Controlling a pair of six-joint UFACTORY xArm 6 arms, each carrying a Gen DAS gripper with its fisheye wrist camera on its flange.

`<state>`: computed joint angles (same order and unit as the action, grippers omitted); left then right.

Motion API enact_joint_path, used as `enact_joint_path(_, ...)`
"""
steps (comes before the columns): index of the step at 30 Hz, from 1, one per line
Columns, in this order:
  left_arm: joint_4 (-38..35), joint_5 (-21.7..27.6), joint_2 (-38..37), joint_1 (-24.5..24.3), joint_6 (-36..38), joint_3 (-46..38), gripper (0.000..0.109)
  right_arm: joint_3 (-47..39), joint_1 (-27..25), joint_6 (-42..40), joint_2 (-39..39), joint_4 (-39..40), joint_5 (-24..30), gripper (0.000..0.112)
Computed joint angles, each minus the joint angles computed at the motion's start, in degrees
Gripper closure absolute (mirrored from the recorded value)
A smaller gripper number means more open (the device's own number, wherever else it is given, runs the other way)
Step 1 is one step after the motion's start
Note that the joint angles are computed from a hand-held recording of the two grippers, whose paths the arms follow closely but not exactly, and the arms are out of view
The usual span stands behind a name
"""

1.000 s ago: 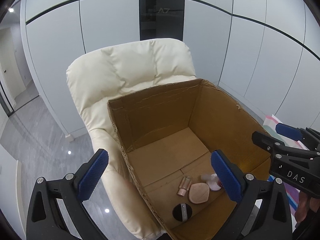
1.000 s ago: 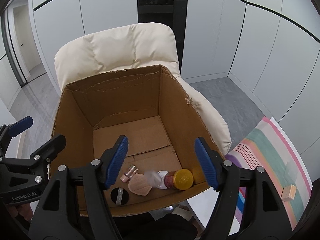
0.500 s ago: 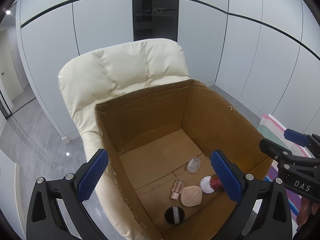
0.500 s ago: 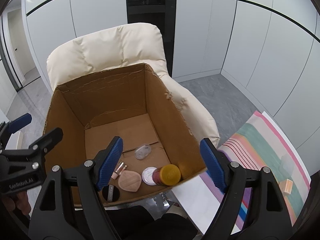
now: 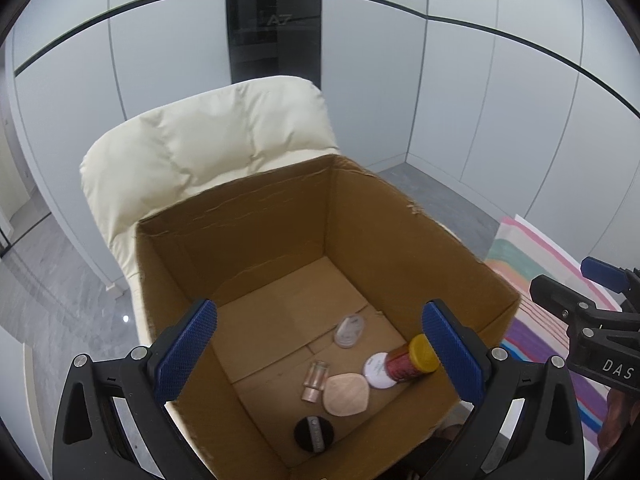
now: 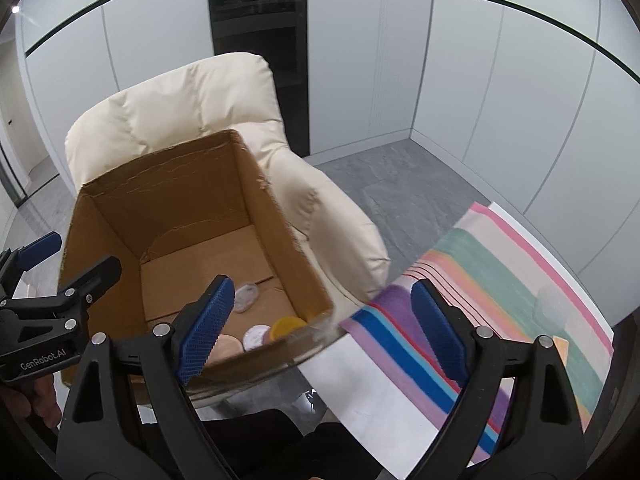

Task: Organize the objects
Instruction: 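Move both open tools back over the blanket toward the wooden cube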

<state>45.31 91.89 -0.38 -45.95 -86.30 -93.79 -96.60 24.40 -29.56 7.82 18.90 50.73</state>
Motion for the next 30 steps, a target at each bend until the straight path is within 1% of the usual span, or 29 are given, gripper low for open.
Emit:
enact_joint_path(5,-0.4,-1.5,3.1,0.5,1.9,-3.2,0.006,-0.2,-1.9,0.1,0.3,-0.5,0.0,0.019)
enact_joint_path(6,-0.4,-1.8,3.9,0.6,2.3,-4.1,0.006,-0.4,-2.2,0.1,0.4,-0.5,0.0,0.017)
enact_joint_path(7,-0.4,-2.1,4.5,0.7,2.6,-4.7,0.006,-0.2,-2.6,0.3,0.4,-1.0,-0.3,0.01)
enact_joint_path(8,-0.5,-2.3,5.1,0.8,3.0,-5.4,0.006,0.4,-3.1,0.7,0.1,-1.4,-1.3,0.009)
enact_joint_path(21,-1.1,-5.4,14.7,1.2,8.2,-17.1,0.006,-0.7,-8.6,1.7,0.8,-2.1,-1.0,0.009)
enact_joint_path(30,-1.8,-6.4,22.9,0.9,13.0,-27.9,0.006,-1.1,-11.9,2.4,1.2,-2.9,-1.3,0.009)
